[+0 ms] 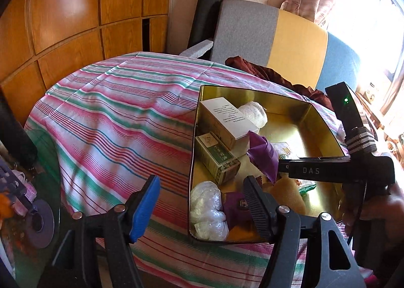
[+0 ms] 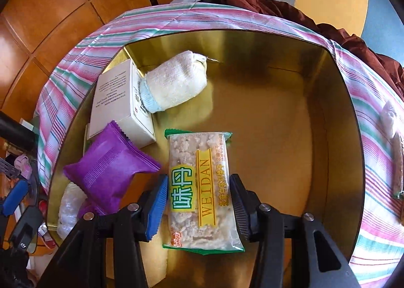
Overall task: Organize objects
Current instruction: 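Carry the WEIDAN snack bag into the gold tin and open the right gripper, then grasp the clear plastic bag bundle with the left gripper while the right gripper reaches toward the yellow sock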
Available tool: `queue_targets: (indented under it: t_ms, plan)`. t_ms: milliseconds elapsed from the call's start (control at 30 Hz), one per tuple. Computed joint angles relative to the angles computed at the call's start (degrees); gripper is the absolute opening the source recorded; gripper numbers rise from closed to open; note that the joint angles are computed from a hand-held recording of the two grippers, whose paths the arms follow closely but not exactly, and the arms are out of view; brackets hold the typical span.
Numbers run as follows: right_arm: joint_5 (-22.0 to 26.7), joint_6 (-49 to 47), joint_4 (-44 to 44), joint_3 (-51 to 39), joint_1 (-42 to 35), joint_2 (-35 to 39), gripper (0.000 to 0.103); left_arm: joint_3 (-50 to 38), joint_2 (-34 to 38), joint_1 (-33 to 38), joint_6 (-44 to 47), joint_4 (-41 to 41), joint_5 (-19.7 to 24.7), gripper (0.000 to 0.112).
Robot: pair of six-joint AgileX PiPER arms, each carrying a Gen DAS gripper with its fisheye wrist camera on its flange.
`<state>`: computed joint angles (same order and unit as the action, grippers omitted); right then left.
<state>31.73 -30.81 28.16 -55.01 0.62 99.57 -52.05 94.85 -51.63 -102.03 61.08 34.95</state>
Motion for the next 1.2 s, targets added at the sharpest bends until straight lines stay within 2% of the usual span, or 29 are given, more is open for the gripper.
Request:
queue_targets:
  t_ms: [233, 333, 367, 433, 567, 633, 867, 1133, 1200]
  plan:
    - [2.6, -8.1, 5.5, 2.0, -6.7, -6.2, 0.056, -1.4, 0.4, -1.3, 1.0, -0.4, 1.6, 0.074]
    - [5.1, -13.3, 7.9, 3.4, -12.3, -10.0, 0.057, -2.2, 0.6, -1.9, 2.0, -0.7, 2.3, 0.074]
    - [6.0, -15.0, 8.5, 3.8, -14.4, -11.2, 0.060, -2.6, 0.7, -2.2, 2.4, -0.9, 2.5, 0.074]
    - [7.4, -18.4, 10.0, 3.9, -19.0, -12.5, 0.073, -3.5, 1.0, -2.6, 3.2, -1.3, 3.0, 0.076]
    - [12.1, -24.6, 12.4, 2.4, -30.6, -13.3, 0.077, -5.7, 1.7, -4.0, 5.1, -1.9, 4.3, 0.080]
    - [13.9, -26.4, 12.3, 0.6, -36.4, -12.9, 0.082, -6.7, 1.9, -4.4, 6.3, -2.3, 4.2, 0.083]
    - [15.9, -24.2, 9.7, -11.3, -52.3, -4.4, 0.083, -13.8, 5.5, -6.1, 13.8, -5.3, 3.5, 0.088]
    - [13.3, -16.0, 9.4, -25.0, -61.6, 9.4, 0.083, -26.0, 12.2, -8.2, 27.2, -12.2, 3.5, 0.093]
    - [15.7, -11.7, 9.5, -28.2, -63.6, 13.5, 0.083, -30.2, 14.5, -8.6, 31.2, -14.8, 3.8, 0.093]
